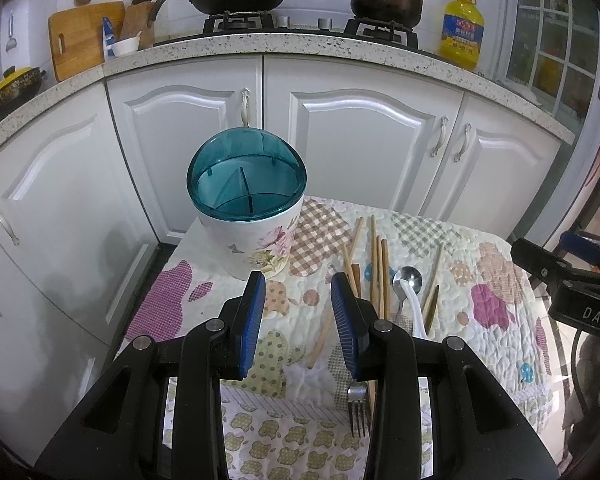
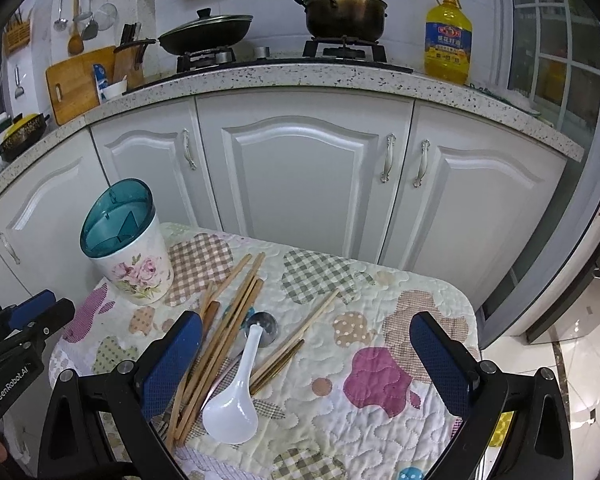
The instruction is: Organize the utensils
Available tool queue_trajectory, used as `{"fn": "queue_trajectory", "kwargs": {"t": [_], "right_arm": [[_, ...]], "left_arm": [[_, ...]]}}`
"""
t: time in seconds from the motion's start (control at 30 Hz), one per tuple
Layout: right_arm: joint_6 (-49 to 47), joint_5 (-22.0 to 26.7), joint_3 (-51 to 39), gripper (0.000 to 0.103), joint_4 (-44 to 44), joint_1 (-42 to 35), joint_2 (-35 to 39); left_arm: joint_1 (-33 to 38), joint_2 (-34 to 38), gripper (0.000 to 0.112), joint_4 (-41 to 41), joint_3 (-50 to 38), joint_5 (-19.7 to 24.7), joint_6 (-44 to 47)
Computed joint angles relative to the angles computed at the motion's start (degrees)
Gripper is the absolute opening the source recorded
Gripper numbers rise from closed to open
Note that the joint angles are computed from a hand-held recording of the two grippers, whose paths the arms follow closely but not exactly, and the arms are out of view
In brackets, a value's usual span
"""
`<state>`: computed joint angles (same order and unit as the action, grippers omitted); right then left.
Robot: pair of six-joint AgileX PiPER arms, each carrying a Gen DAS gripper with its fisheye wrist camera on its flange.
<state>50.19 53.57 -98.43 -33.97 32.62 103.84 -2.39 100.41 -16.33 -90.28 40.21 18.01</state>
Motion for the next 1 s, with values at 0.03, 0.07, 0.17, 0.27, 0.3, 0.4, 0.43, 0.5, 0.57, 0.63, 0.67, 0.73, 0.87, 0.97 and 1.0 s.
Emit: {"fn": "queue_trajectory", "kwargs": {"t": [0.03,0.07,0.17,0.27,0.3,0.4,0.43,0.5,0.57,0.63,0.67,0.73,0.87,0.97,1.0], "right_arm": [[-0.02,-0.03,-0.02,0.103,-0.01,0.01,0.02],[-0.02,0.01,-0.02,0.103,-0.02,0.01,0.06],[-0.20,-0.59,0.34,0.103,0.54,-0.09,-0.10],[0.97,-3.05,2.32,0.103,0.37,-0.27,-1.12],[1.53,-4.34,3.35,0.103,0.42,-0.46,-1.71],[1.94,-4.50,3.73,0.103,0.72,-0.60,-1.94],[1.85,-4.20,3.45,0.103,0.60,-0.53,-1.81],[1.99,-4.03,3.41,0.103,0.31,-0.42,-1.81],[1.85,-4.79,3.83,0.103,0.99,-0.77,-2.13],[1.12,-5.16,3.87,0.103,2.33,-1.30,-2.16],[0.83,-5.24,3.86,0.103,2.88,-1.49,-2.11],[0.62,-5.29,4.01,0.103,3.25,-1.72,-2.08],[-0.37,-4.58,3.55,0.103,3.71,-1.68,-1.70],[-0.82,-3.99,3.23,0.103,3.84,-1.58,-1.46],[-0.83,-3.91,3.28,0.103,3.67,-1.50,-1.42]], "left_arm": [[0.02,-0.02,0.033,-0.01,0.04,-0.12,-0.01],[-0.01,0.02,0.033,0.12,-0.02,-0.19,-0.19],[-0.10,0.02,0.033,0.21,-0.04,-0.27,-0.51],[0.00,-0.15,0.033,0.00,0.15,-0.47,-0.51],[0.02,-0.21,0.033,-0.12,0.20,-0.47,-0.43],[-0.01,-0.44,0.033,-0.22,0.43,-0.73,-0.52],[0.04,-0.48,0.033,-0.30,0.46,-0.82,-0.52],[0.09,-0.53,0.033,-0.39,0.42,-0.86,-0.59],[0.04,-0.60,0.033,-0.37,0.48,-0.92,-0.66],[0.06,-0.61,0.033,-0.39,0.48,-0.92,-0.57],[0.10,-0.60,0.033,-0.44,0.49,-0.96,-0.48],[0.03,-0.57,0.033,-0.29,0.43,-0.92,-0.80],[-0.01,-0.44,0.033,-0.20,0.01,-0.44,-1.22],[0.05,-0.23,0.033,-0.03,-0.24,-0.42,-1.46],[0.13,0.03,0.033,-0.11,-0.55,-0.27,-1.37]]}}
